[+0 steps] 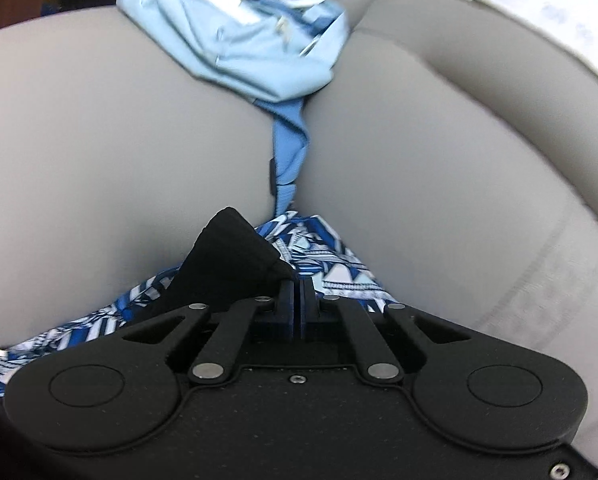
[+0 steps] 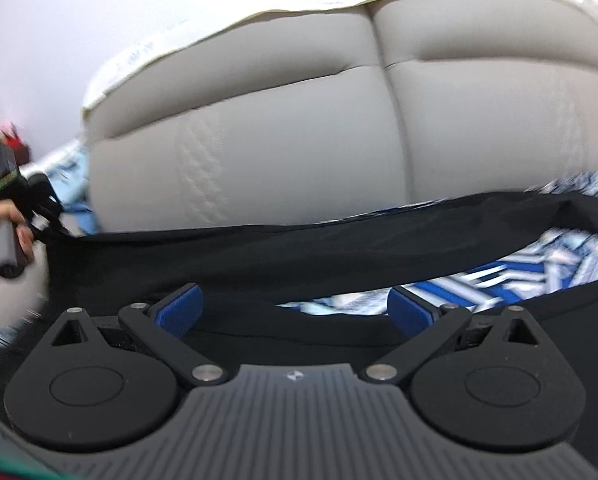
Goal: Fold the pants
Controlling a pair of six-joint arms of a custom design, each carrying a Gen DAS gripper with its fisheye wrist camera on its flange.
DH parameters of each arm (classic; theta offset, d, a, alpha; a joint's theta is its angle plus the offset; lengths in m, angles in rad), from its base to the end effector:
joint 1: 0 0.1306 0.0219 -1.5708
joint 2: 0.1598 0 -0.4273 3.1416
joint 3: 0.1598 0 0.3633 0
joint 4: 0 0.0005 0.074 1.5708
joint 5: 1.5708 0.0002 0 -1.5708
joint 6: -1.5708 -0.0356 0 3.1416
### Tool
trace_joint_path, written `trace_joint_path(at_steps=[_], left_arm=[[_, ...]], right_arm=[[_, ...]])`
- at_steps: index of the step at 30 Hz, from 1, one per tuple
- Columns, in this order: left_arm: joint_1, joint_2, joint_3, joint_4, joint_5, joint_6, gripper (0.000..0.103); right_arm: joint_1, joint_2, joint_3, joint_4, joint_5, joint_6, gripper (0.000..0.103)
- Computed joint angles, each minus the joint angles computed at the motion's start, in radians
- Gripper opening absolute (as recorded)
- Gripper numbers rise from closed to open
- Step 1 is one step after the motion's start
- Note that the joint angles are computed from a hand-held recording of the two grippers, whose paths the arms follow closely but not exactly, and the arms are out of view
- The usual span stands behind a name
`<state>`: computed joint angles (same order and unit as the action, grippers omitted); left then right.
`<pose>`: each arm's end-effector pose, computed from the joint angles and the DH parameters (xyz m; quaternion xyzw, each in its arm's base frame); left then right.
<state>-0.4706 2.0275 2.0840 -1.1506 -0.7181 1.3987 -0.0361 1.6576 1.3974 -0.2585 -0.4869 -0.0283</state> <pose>0.6145 -0.2869 0.4101 -0.4814 0.7764 0.0250 0.4060 0.5690 -0.0044 0.3990 -0.0939 0.8428 0.2066 0.4881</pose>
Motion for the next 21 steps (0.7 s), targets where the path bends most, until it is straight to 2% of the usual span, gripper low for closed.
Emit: trace_joint_path(at_steps=[5, 7, 10, 14, 16, 18, 21], left_arm=[[-0.078, -0.157, -0.234, 0.160, -0.069, 0.020, 0.003], [-0.111, -0.209, -0.318, 0.206, -0.099, 0.027, 0.003], [-0.148, -0.266, -0.418, 0.263, -0.140, 0.013, 0.003], [-0.174, -0.311, -0.508, 0.313, -0.192, 0.027, 0.001], [-0.177, -0.333, -0.549, 0.358, -0.206, -0.001, 0.001], [-0.175, -0.349, -0.584, 0.395, -0.188, -0.013, 0.001], [-0.157, -0.368, -0.638, 0.466, -0.100, -0.003, 0.003]], right_arm=[[0.022, 0.050, 0.098, -0.108, -0.221, -0.220, 0.092], [0.042, 0.082, 0.151, -0.154, -0.293, -0.318, 0.086], [0.078, 0.132, 0.215, -0.181, -0.380, -0.472, 0.077], [0.144, 0.187, 0.273, -0.197, -0.387, -0.593, 0.069], [0.175, 0.211, 0.296, -0.203, -0.386, -0.643, 0.065], [0.209, 0.229, 0.307, -0.181, -0.361, -0.690, 0.063], [0.255, 0.261, 0.359, -0.256, -0.294, -0.702, 0.061]])
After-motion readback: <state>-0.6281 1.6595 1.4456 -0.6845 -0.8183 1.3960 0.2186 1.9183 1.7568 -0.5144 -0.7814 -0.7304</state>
